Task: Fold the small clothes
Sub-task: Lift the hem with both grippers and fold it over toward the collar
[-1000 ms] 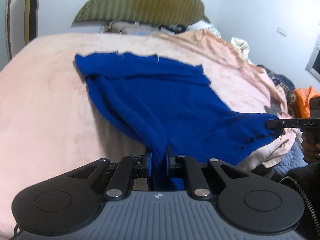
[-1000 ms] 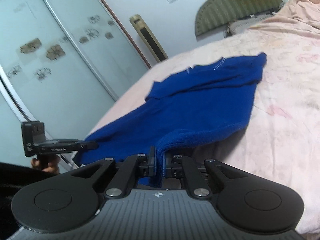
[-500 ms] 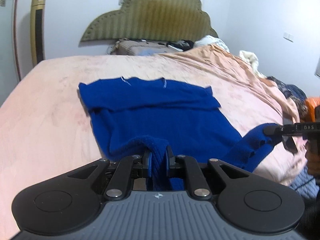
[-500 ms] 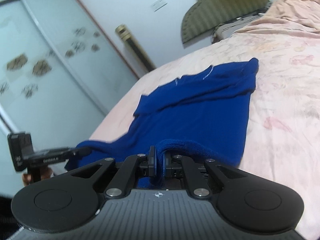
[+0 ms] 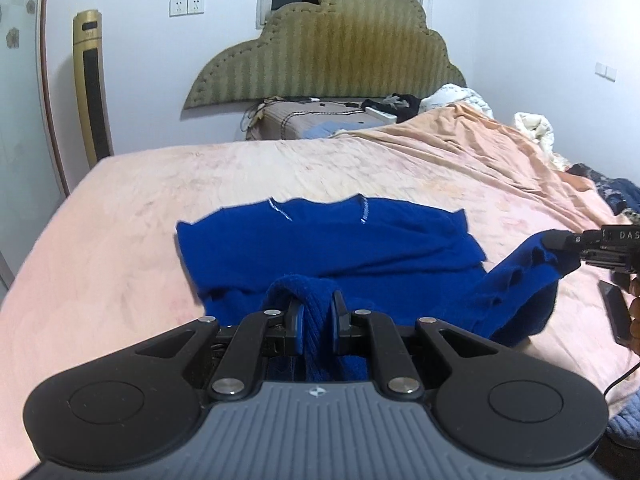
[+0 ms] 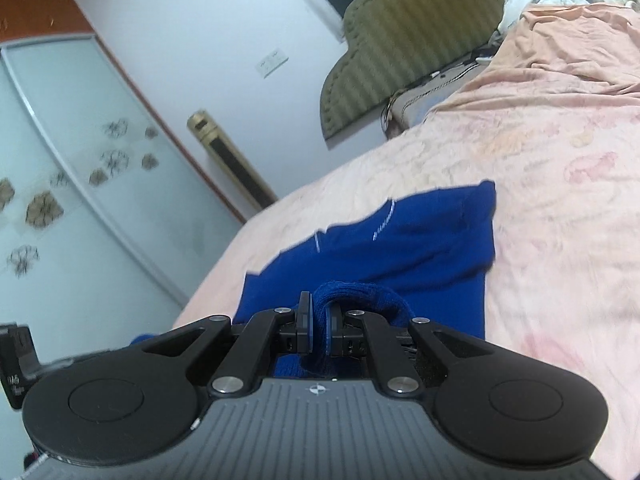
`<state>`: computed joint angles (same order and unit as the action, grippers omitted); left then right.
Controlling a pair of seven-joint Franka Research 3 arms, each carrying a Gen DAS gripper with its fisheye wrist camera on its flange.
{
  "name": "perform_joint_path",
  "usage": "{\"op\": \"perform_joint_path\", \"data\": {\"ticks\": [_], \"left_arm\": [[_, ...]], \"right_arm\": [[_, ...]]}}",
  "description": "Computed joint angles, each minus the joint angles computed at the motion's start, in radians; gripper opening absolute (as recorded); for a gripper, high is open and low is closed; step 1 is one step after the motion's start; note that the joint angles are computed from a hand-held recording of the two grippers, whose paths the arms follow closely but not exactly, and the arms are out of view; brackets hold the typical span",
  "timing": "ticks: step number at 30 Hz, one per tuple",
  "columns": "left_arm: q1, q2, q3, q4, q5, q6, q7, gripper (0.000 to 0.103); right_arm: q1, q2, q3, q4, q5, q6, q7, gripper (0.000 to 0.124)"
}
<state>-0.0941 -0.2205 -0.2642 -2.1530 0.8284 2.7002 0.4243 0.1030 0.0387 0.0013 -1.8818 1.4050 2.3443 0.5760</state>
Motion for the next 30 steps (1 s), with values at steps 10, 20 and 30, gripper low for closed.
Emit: {"op": "perform_joint_path", "data": {"ticks": [10, 20, 30], "left_arm": [[-0.022, 0.161, 0.044, 0.194, -0.044, -0.082, 0.138, 0.012], [-0.043, 0.336, 0.106, 0.393, -0.119, -0.131, 0.246, 0.012], [-0.053, 0.512, 0.158, 0.607, -0.209, -0.209, 0.36, 0.012]], "right_arm": [[0.007, 0.156, 0.053, 0.182, -0.016, 0.134, 0.055, 0.01], [-0.026, 0.341, 0.115, 0.404, -0.143, 0.171, 0.224, 0.01], [-0.023, 0.591, 0.168, 0.725, -0.4, 0.164, 0.472, 0.01]]}}
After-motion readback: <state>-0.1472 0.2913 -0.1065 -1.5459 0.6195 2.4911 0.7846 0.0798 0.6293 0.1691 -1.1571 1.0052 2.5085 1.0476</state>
